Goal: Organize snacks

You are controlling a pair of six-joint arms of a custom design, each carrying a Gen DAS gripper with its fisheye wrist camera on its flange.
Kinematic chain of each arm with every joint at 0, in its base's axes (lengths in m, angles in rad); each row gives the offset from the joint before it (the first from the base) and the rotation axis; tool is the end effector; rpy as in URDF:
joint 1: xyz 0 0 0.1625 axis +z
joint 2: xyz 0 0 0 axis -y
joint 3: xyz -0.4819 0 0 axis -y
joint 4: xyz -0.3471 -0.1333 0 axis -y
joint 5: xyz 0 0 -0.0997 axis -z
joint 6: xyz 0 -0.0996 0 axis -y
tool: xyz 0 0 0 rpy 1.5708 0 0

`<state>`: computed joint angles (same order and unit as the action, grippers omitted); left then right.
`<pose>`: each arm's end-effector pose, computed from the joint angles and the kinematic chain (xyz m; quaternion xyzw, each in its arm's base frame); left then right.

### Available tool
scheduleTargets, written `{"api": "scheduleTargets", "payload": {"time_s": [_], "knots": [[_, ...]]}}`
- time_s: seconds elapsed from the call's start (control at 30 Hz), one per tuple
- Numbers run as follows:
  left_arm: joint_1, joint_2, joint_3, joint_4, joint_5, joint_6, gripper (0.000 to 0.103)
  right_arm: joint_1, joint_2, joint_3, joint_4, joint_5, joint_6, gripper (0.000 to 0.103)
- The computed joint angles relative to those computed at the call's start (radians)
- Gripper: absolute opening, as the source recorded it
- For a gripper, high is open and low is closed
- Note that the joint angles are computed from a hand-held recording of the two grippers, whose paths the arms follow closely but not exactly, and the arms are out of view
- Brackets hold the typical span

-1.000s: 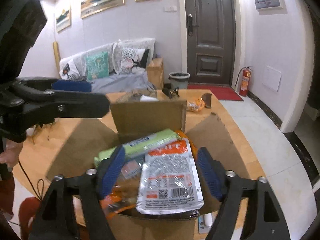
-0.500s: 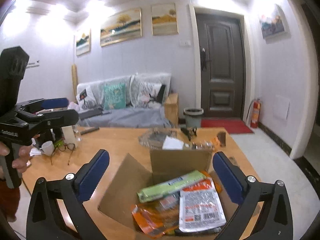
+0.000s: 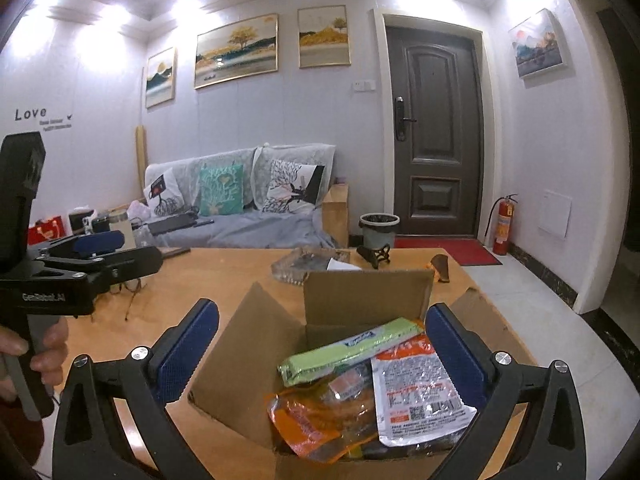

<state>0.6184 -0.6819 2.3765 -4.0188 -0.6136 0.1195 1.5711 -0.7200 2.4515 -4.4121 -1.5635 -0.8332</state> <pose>-0.2367 -0.4319 0.1482 0.2758 0.7962 -0.4718 0.2596 0.1342 -0.4403 0.1826 0.3458 -0.7764 0.4831 0.2103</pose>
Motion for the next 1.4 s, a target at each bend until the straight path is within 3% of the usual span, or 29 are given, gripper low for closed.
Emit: {"api": "scheduleTargets", "payload": {"time_s": [1.4], "knots": [[-0.002,-0.001,0.014,-0.029,-0.006,-0.026,0.102,0.015,0.015,0.014,-0.015,-0.01,-0.034,0.103]]}}
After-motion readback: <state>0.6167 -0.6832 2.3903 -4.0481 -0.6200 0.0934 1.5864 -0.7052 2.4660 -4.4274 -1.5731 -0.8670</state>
